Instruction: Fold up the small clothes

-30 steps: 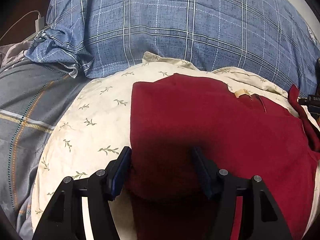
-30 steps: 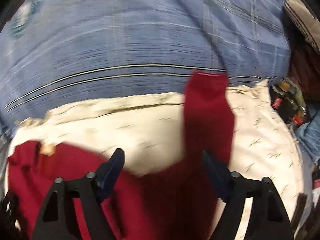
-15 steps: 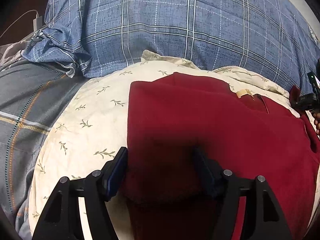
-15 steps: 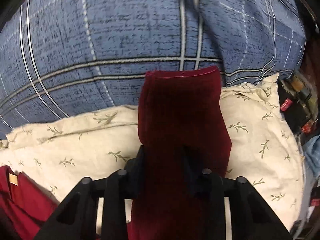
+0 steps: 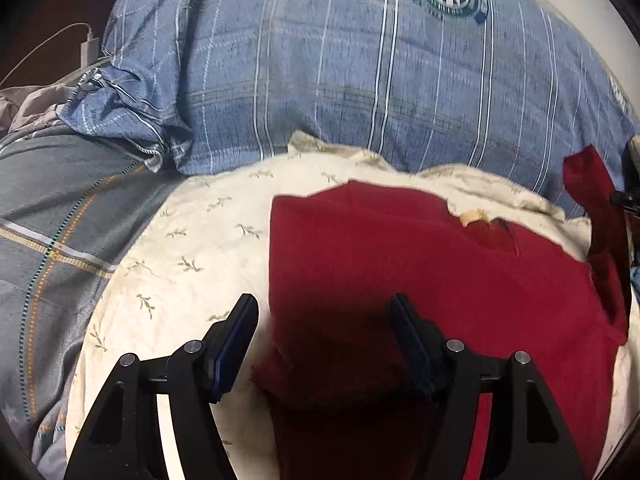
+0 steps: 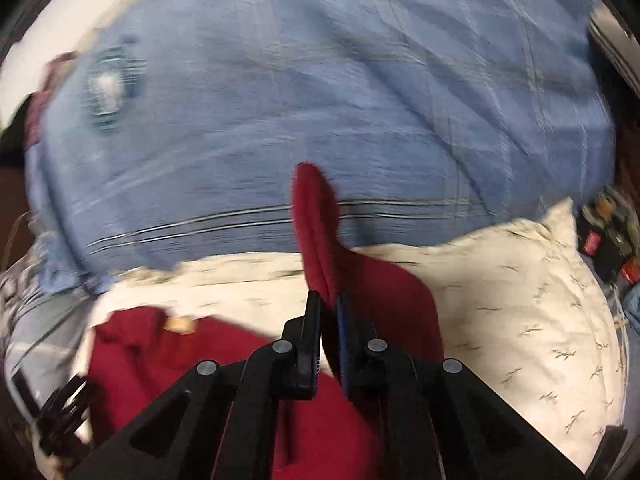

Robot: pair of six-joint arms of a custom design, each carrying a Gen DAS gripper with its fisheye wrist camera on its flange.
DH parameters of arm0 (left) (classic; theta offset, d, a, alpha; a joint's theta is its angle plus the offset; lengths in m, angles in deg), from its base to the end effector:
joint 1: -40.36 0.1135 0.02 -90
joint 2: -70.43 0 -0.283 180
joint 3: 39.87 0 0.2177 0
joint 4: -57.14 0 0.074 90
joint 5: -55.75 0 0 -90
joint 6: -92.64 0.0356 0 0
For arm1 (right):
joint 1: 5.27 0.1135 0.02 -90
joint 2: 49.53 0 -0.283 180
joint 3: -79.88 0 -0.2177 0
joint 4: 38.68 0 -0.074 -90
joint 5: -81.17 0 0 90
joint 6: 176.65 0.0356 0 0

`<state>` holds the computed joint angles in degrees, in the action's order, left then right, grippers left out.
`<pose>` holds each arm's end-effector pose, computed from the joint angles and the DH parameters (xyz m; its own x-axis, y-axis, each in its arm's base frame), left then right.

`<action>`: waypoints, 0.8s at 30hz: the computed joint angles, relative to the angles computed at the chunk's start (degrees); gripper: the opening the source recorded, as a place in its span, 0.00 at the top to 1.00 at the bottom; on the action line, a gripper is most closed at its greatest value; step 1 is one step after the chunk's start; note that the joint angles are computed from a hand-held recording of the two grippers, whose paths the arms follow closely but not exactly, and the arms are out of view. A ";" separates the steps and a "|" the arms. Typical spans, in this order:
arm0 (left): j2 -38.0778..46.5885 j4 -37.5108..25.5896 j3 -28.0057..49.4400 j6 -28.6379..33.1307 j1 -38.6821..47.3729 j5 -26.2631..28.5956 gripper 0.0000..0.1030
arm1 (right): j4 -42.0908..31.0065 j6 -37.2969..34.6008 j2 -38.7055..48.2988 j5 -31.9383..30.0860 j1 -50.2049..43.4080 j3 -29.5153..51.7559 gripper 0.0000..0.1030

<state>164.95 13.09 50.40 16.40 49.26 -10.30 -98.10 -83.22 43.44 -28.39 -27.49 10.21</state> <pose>0.3285 0.0368 0.2999 -0.6867 0.1125 -0.7182 0.2973 0.9450 -0.1362 0.3029 -0.1108 0.3890 -0.6115 0.3107 -0.7277 0.1631 0.9494 0.2683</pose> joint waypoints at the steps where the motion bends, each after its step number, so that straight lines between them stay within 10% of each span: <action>1: -0.36 0.28 -0.38 -0.16 0.45 0.57 0.34 | 0.16 0.22 -1.36 -0.62 1.37 -1.19 0.93; 12: -0.33 0.04 -0.28 -1.81 2.93 3.55 0.34 | 15.69 6.04 -5.51 3.79 27.50 -23.88 0.92; 19: -0.58 -2.74 0.44 0.85 3.19 8.38 0.34 | 20.53 5.41 -12.55 3.58 28.40 -35.16 0.45; 24: -2.18 -6.60 0.65 3.72 1.36 10.63 0.34 | 21.77 3.50 -23.28 4.99 24.90 -42.86 0.37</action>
